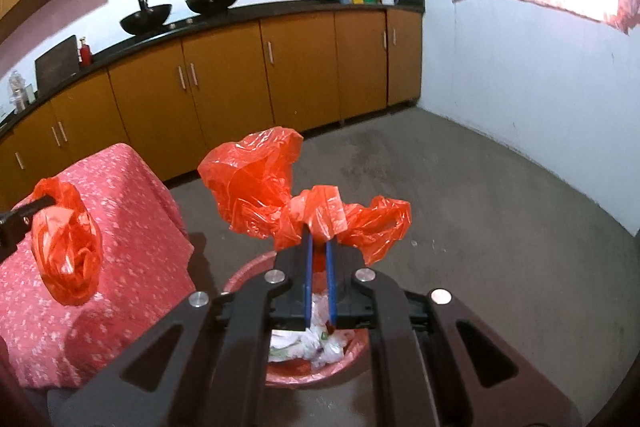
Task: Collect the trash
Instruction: 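Carry both red bags with both tools over the orange basket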
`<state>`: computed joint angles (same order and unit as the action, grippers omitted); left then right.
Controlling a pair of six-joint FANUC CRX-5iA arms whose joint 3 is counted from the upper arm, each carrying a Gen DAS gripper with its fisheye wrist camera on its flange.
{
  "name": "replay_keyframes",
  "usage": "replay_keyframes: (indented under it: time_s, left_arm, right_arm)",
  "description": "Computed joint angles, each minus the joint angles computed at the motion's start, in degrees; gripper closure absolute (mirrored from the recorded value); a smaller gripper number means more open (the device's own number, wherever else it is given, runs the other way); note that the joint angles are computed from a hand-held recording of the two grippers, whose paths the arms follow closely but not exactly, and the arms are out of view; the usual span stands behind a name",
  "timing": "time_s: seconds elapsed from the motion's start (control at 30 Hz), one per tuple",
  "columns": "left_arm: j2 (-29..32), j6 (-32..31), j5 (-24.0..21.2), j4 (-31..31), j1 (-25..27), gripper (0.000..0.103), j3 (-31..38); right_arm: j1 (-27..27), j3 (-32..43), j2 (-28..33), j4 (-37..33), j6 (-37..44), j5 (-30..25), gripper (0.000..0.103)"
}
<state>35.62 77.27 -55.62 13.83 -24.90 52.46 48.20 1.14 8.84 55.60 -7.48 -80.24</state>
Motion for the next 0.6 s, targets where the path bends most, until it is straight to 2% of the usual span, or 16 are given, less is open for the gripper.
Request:
replay_keyframes:
  time_s: [0.27,0.6]
  left_arm:
    - [3.6,-0.5,-2.8,-1.3,-1.6,0.094,3.6]
    - [10.9,0.7,-9.7,-3.2,-2.9,0.094,13.9]
  right_arm:
    - [-1.9,-0.9,0.7,-2.7,-0.4,3.1,0.096]
    - [-4.4,-1.7,1.6,-6.1,0.4,6.9,0.096]
